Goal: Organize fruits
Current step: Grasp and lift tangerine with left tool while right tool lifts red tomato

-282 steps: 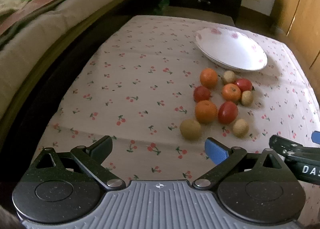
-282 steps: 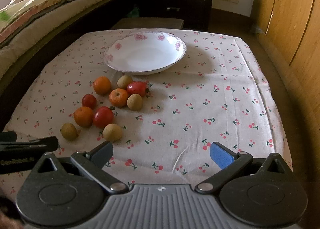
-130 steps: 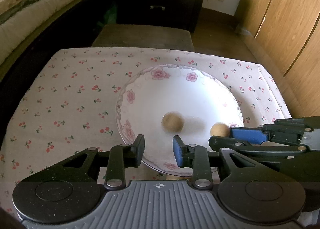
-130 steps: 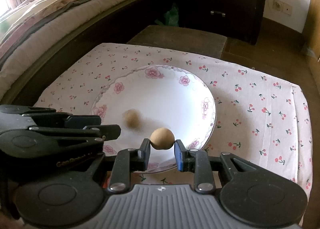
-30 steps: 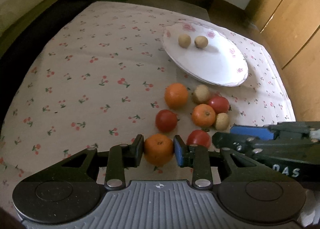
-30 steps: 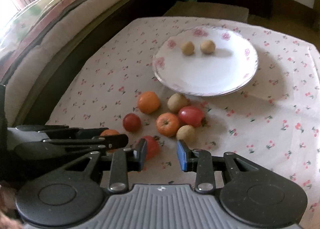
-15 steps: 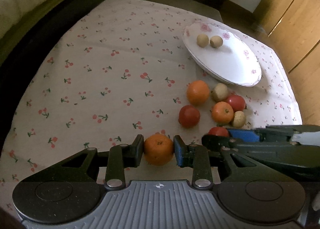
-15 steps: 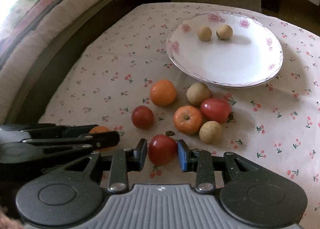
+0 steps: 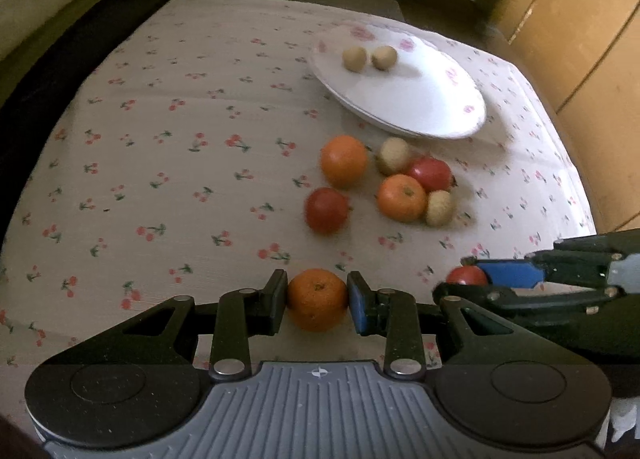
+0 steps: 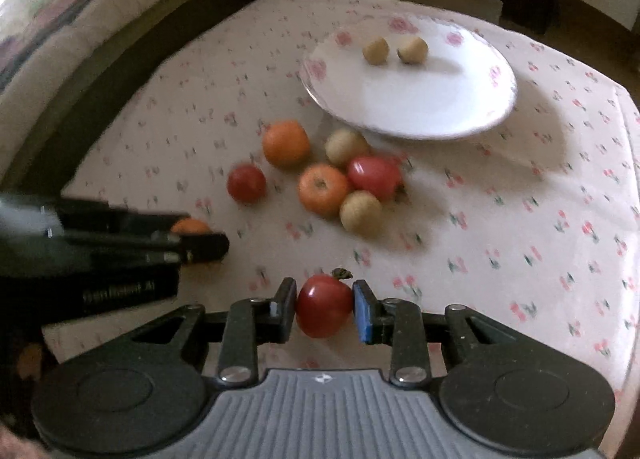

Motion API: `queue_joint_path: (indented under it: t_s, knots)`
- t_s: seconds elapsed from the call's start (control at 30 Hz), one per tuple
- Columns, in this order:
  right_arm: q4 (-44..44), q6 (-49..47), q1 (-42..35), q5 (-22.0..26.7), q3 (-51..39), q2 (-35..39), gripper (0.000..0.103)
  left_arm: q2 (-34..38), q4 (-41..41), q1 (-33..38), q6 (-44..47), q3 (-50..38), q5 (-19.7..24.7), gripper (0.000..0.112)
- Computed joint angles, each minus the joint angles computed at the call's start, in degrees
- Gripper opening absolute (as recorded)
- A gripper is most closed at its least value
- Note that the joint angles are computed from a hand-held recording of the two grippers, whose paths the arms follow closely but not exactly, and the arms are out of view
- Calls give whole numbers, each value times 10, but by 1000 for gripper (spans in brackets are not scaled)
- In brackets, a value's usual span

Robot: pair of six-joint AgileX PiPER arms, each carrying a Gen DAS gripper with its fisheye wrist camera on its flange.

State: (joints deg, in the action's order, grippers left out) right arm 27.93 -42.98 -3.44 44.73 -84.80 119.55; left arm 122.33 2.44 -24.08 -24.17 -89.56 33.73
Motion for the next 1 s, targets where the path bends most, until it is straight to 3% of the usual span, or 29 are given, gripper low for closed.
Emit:
queue_joint_path:
  t_s: [0.33, 0.43, 0.53, 0.63, 0.73, 0.83, 0.93, 1.0]
  knots:
    - [40, -59, -6, -46, 43, -14, 33, 3, 53, -21, -36, 3, -2, 47]
    - [52, -64, -8, -47, 44, -13, 39, 2, 49, -19, -38, 3, -1, 60]
    - [61, -72, -11, -62, 56, -16, 52, 6, 59, -19, -48, -2, 4, 61]
    - [88, -90, -21, -62, 64, -17, 55, 6, 54, -19, -43, -3, 3, 61]
    - [82, -76, -19, -67, 65, -20, 54, 5, 47, -16, -38, -2, 3, 61]
    - [48, -51, -7, -96, 81, -32, 42, 3, 44, -16, -35, 0, 3, 60]
    - [33, -43, -2, -106, 93, -41, 33, 0, 50, -18, -36, 5, 4, 54]
    - [31, -37, -5, -101, 93, -43, 32, -1, 54, -21, -38, 7, 5, 48]
